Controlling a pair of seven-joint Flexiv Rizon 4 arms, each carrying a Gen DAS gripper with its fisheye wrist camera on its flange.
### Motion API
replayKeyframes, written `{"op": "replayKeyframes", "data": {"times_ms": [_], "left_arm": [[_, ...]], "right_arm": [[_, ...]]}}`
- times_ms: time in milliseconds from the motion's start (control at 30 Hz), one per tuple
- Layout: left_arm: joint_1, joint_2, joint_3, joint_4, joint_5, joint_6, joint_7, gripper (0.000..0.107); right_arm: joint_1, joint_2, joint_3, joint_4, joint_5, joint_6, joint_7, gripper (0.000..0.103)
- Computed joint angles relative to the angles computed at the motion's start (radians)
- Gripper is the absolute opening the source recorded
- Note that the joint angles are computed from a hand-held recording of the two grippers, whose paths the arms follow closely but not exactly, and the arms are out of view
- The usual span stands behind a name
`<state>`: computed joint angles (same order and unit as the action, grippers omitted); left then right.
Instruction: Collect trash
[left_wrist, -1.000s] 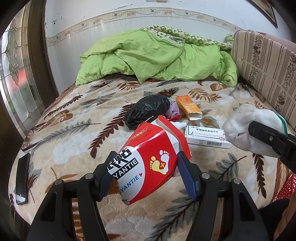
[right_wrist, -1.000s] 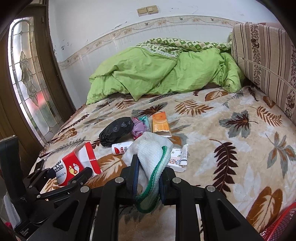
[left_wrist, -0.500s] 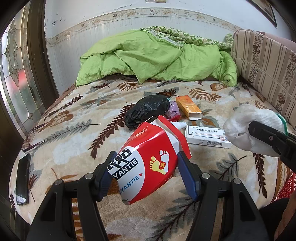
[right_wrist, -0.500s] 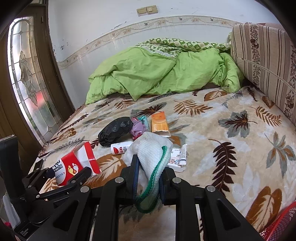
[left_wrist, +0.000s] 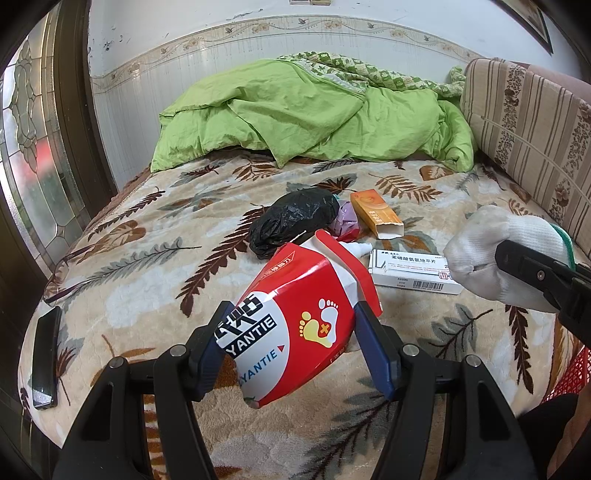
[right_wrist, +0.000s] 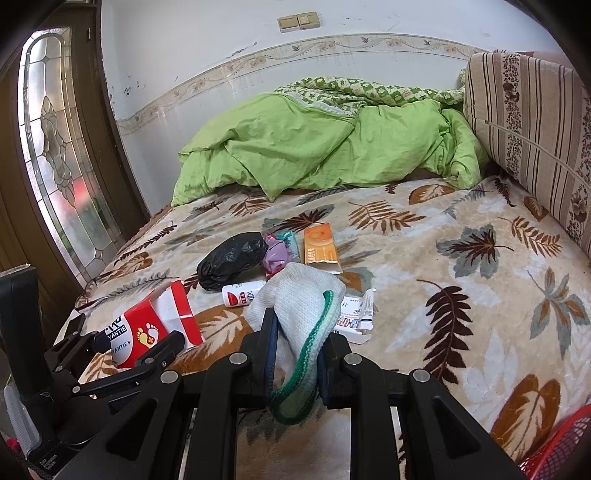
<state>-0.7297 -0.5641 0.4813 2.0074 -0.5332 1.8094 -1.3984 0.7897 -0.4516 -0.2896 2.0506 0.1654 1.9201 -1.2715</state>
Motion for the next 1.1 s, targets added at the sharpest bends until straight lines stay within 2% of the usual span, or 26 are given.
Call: {"op": "replayKeyframes", "data": {"times_ms": [1100], "left_arm": [[-0.012,-0.004,0.01,-0.001,-0.002,0.0,-0.001,0.065]], "right_arm": [[-0.004,0.001,0.003,-0.001,0.0,-0.001,0.001,0.019]]}}
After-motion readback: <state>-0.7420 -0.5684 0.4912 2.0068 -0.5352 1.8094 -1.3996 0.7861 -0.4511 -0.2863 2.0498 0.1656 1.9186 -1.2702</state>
